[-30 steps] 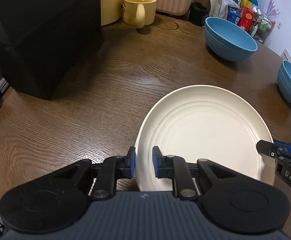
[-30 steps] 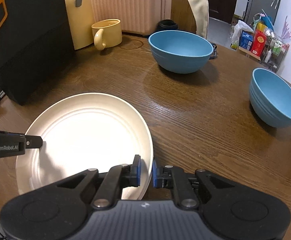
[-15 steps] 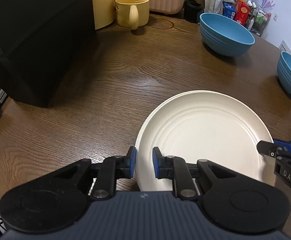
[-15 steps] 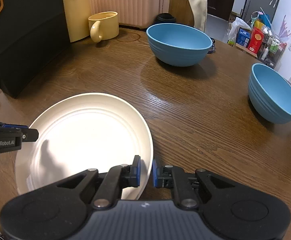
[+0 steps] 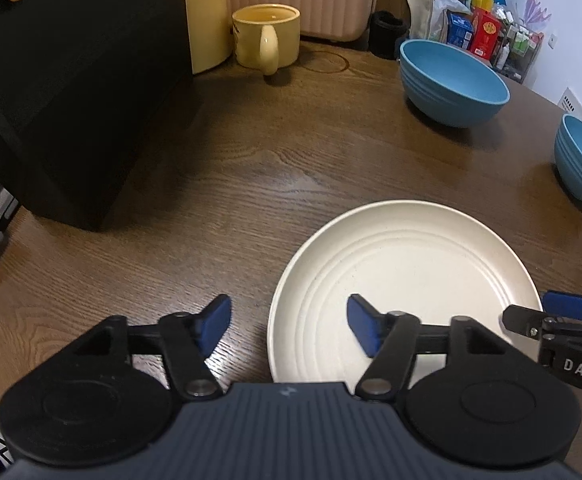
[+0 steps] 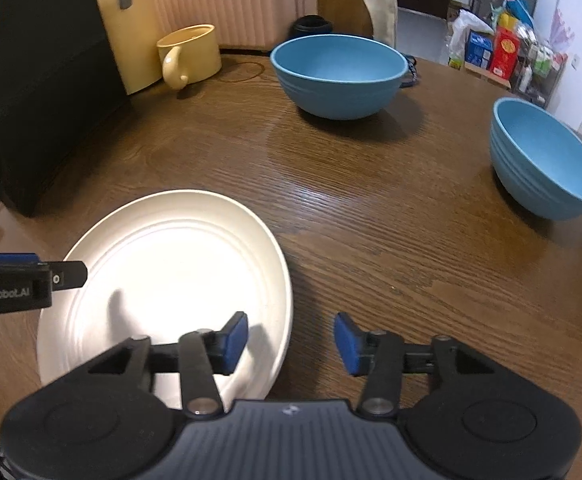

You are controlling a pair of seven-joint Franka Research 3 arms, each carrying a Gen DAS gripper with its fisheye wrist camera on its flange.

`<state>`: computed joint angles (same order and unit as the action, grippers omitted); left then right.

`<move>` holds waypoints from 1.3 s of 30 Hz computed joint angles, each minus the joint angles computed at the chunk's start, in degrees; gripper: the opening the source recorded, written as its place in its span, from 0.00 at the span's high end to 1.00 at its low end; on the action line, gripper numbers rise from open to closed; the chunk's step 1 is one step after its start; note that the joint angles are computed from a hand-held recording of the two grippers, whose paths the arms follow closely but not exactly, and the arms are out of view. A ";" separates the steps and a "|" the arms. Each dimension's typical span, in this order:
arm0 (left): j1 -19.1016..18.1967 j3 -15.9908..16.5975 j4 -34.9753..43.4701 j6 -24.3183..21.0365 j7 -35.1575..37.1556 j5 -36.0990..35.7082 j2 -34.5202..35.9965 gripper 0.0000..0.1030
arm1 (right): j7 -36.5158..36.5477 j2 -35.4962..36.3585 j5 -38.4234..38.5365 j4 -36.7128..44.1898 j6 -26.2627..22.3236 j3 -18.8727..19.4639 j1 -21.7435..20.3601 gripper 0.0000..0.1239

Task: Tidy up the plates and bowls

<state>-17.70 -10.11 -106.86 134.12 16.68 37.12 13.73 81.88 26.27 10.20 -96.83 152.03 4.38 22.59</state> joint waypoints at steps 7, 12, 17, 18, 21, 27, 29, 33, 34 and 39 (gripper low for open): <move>0.22 -0.03 -0.50 0.03 0.11 -0.27 -0.35 0.33 | -4.03 -0.67 5.27 -0.28 -2.19 2.34 -2.45 0.89; 0.50 -0.22 -0.81 -0.05 1.17 -1.64 -0.19 0.33 | -3.78 -0.37 5.62 0.03 -2.73 1.77 -1.80 0.92; 0.59 -0.22 -1.48 0.20 1.52 -2.29 -0.35 0.37 | -3.32 -0.56 5.85 -0.58 -1.59 1.58 -1.57 0.92; 0.70 -0.24 -1.85 0.68 1.63 -2.45 -0.56 0.41 | -3.29 -0.62 5.97 -0.78 -1.24 1.62 -1.57 0.92; 1.14 -0.39 -2.70 2.35 2.42 -3.46 -0.90 0.58 | -3.47 -0.82 6.13 -1.38 -0.38 1.72 -1.57 0.92; 1.12 -0.37 -2.91 3.11 3.32 -4.20 -0.81 0.71 | -3.20 -1.28 5.31 -2.22 0.58 1.37 -1.11 0.92; 1.12 -0.30 -3.00 3.11 3.17 -4.23 -0.91 0.73 | -3.00 -1.25 5.06 -2.20 0.70 1.31 -1.00 0.92; 1.13 -0.17 -3.10 3.03 2.78 -3.97 -1.03 0.78 | -2.35 -1.15 4.42 -2.06 0.79 1.11 -0.71 0.92; 1.08 -0.11 -3.33 3.19 2.45 -3.59 -1.22 0.82 | -2.38 -1.18 4.47 -2.12 0.88 1.19 -0.78 0.92; 1.14 -0.02 -3.83 3.70 1.97 -2.29 -1.46 0.84 | -3.43 -1.43 4.83 -2.90 2.07 1.59 -1.09 0.92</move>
